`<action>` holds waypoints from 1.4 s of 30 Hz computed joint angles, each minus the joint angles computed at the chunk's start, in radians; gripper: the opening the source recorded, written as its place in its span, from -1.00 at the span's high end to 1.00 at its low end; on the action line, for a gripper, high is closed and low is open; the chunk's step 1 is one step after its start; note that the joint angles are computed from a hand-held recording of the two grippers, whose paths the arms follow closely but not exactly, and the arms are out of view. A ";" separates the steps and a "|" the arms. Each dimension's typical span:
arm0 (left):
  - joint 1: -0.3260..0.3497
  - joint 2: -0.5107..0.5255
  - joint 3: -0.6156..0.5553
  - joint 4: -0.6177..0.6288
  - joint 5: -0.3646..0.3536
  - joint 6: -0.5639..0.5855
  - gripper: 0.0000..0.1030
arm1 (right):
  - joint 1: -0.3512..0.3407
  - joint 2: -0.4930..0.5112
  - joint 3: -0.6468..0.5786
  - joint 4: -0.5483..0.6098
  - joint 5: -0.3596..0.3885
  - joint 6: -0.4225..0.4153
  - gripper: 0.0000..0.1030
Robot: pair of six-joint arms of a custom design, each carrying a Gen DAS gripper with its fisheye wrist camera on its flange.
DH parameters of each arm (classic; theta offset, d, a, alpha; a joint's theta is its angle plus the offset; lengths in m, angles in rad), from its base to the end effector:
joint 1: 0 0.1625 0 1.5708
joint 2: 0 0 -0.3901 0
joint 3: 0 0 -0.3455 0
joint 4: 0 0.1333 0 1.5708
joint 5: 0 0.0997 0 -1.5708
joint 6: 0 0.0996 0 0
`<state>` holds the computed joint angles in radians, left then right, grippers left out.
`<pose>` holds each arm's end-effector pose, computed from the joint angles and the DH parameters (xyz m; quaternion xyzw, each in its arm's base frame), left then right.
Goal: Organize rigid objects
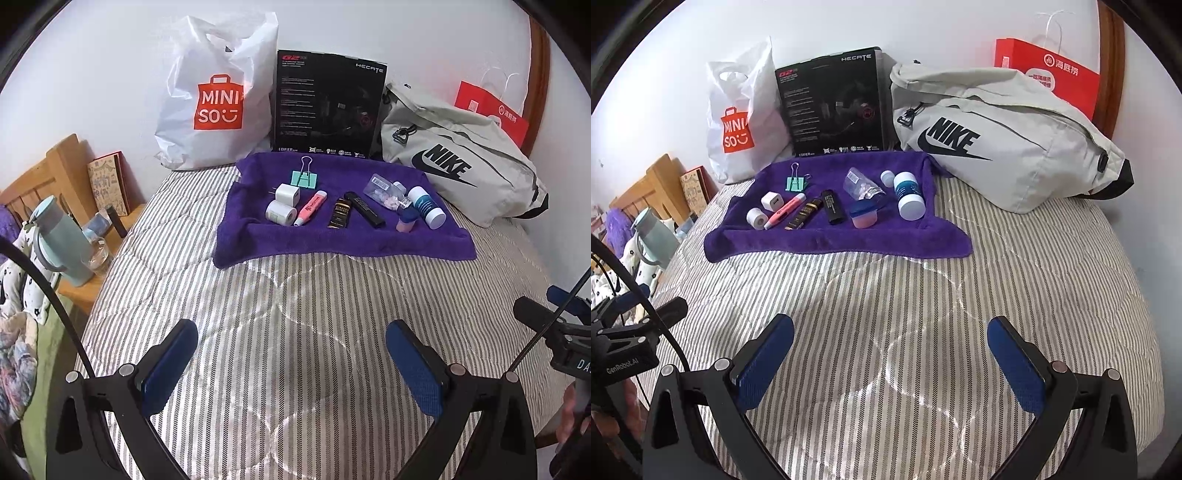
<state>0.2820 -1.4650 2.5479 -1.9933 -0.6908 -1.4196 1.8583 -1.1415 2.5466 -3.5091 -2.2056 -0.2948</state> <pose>-0.1749 -0.2694 0.1340 0.0819 0.8631 -0.3305 0.3731 0.1693 -0.3107 0.1580 0.1843 -0.9015 0.2492 0.3020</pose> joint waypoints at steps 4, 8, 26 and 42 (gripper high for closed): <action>-0.009 -0.014 -0.001 0.032 -0.002 -0.024 -1.00 | 0.004 0.008 -0.002 0.004 -0.005 0.001 -1.00; -0.012 -0.021 0.000 0.036 -0.003 -0.029 -1.00 | 0.006 0.006 0.000 0.007 -0.005 0.001 -1.00; -0.018 0.006 -0.006 0.014 -0.014 -0.016 -1.00 | 0.005 0.001 0.003 0.015 -0.015 0.004 -1.00; -0.023 0.002 0.005 -0.017 -0.022 0.000 -1.00 | 0.004 0.000 0.001 0.033 -0.017 0.003 -1.00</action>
<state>0.2587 -1.4631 2.5526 -2.0107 -0.7133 -1.4196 1.8620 -1.1413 2.5476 -3.4760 -2.2227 -0.2920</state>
